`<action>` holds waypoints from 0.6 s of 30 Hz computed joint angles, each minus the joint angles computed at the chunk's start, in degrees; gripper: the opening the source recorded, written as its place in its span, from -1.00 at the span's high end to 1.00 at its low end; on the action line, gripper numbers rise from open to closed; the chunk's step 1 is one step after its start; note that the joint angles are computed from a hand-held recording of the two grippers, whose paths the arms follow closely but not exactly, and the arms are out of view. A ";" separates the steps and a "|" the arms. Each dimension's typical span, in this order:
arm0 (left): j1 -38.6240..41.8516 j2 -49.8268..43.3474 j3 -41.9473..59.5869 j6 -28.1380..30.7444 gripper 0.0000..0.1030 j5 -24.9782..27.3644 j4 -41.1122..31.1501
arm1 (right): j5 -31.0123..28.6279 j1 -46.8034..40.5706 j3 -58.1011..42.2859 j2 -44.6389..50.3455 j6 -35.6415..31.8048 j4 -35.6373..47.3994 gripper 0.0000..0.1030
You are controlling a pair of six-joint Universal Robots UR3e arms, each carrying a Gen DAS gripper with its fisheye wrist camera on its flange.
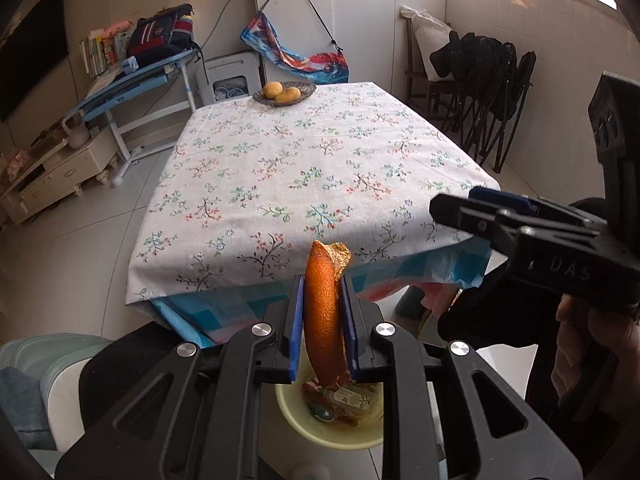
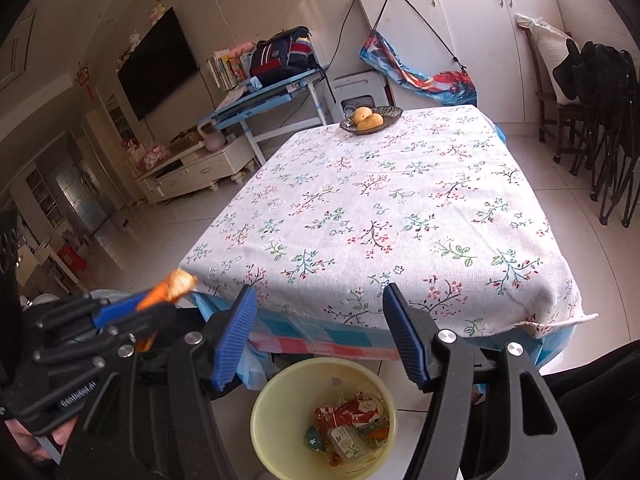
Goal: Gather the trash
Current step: 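Lower the orange peel into the bucket and open the left gripper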
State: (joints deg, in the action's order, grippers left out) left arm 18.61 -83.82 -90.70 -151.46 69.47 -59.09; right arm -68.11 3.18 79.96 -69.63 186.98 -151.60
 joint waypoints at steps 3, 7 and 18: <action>-1.49 -1.28 -2.27 1.15 0.67 1.28 -1.28 | -0.24 -0.08 -0.07 -0.07 0.36 -0.36 -0.26; -3.28 -2.43 -5.26 2.29 0.60 3.78 -2.97 | -0.75 -0.07 0.23 -0.11 0.22 -1.33 -0.30; -1.17 -0.95 -7.67 0.03 0.10 4.03 2.44 | -3.77 0.39 1.66 -0.84 0.45 -4.41 -0.39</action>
State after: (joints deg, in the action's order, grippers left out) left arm 17.44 -84.77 -98.36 -151.43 73.50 -56.66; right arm -71.88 3.57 81.62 -70.46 187.43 -156.01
